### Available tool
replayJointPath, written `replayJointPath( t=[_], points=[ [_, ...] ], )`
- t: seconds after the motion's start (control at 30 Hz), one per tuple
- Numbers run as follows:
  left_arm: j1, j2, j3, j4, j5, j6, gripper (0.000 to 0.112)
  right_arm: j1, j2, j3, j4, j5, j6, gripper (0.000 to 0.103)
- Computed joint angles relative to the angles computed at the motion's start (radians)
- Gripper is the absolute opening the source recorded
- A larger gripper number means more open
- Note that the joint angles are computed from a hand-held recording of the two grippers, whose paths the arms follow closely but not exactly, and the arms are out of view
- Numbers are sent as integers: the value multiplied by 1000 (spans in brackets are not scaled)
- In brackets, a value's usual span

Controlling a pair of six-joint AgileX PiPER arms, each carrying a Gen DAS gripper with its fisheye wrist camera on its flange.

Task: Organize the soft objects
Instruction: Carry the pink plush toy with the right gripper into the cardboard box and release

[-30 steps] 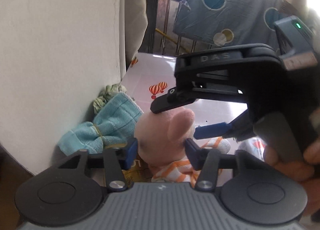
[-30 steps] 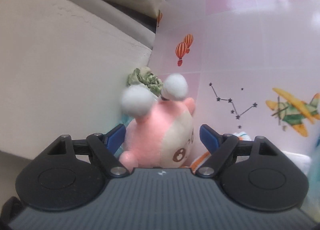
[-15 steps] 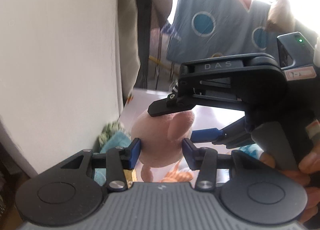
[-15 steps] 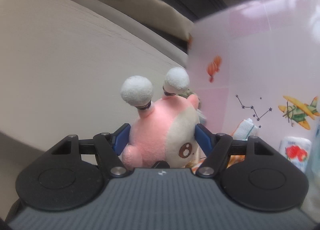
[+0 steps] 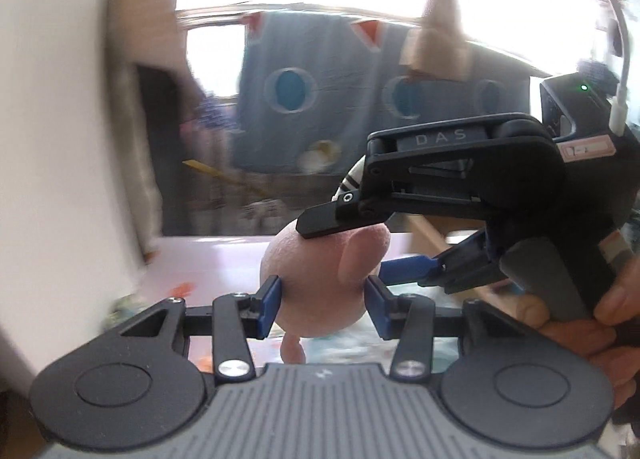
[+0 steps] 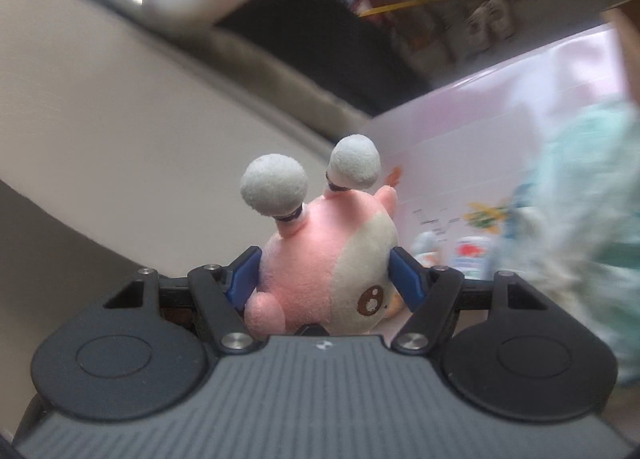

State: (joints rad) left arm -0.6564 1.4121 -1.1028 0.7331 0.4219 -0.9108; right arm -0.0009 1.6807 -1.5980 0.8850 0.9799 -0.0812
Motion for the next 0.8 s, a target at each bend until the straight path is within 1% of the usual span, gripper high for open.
replayJointPath(
  t=[0.03, 0.1, 0.17, 0.23, 0.3, 0.33, 0.37, 0.43, 0.47, 0.5, 0.6, 0.67, 0.7, 0.73, 0.8],
  points=[
    [-32, 15, -19, -6, -1, 7, 47, -49, -46, 40, 5, 15, -10, 69],
    [-83, 53, -61, -70, -19, 65, 48, -151, -116, 105, 15, 48, -33, 68],
    [-126, 114, -124, -193, -37, 170, 50, -272, -175, 160, 19, 89, -56, 68],
    [-147, 191, -206, -372, -41, 331, 49, -375, -210, 208, 21, 120, -76, 68],
    [-171, 269, -289, -524, -27, 463, 49, -495, -229, 239, 24, 164, -103, 68],
    [-179, 310, -333, -589, -12, 524, 50, -533, -233, 249, 18, 173, -107, 68],
    [-194, 351, -380, -632, 12, 560, 50, -580, -232, 252, 11, 187, -115, 68],
    [-215, 419, -457, -672, 53, 591, 51, -653, -218, 246, -17, 208, -124, 68],
    [-224, 445, -482, -685, 66, 604, 51, -656, -205, 255, -32, 187, -124, 68],
    [-218, 458, -492, -709, 74, 631, 51, -679, -186, 241, -52, 196, -125, 68],
    [-212, 477, -487, -693, 79, 613, 52, -676, -116, 195, -159, 170, -102, 68],
    [-174, 492, -496, -709, 82, 645, 52, -650, -64, 175, -238, 139, -80, 69],
    [-148, 501, -507, -714, 82, 662, 52, -637, -28, 148, -280, 137, -62, 69],
    [-140, 482, -478, -689, 73, 639, 52, -605, 11, 114, -334, 130, -33, 69],
    [-129, 467, -479, -633, 94, 583, 52, -537, 90, 48, -465, 102, 36, 69]
  ],
)
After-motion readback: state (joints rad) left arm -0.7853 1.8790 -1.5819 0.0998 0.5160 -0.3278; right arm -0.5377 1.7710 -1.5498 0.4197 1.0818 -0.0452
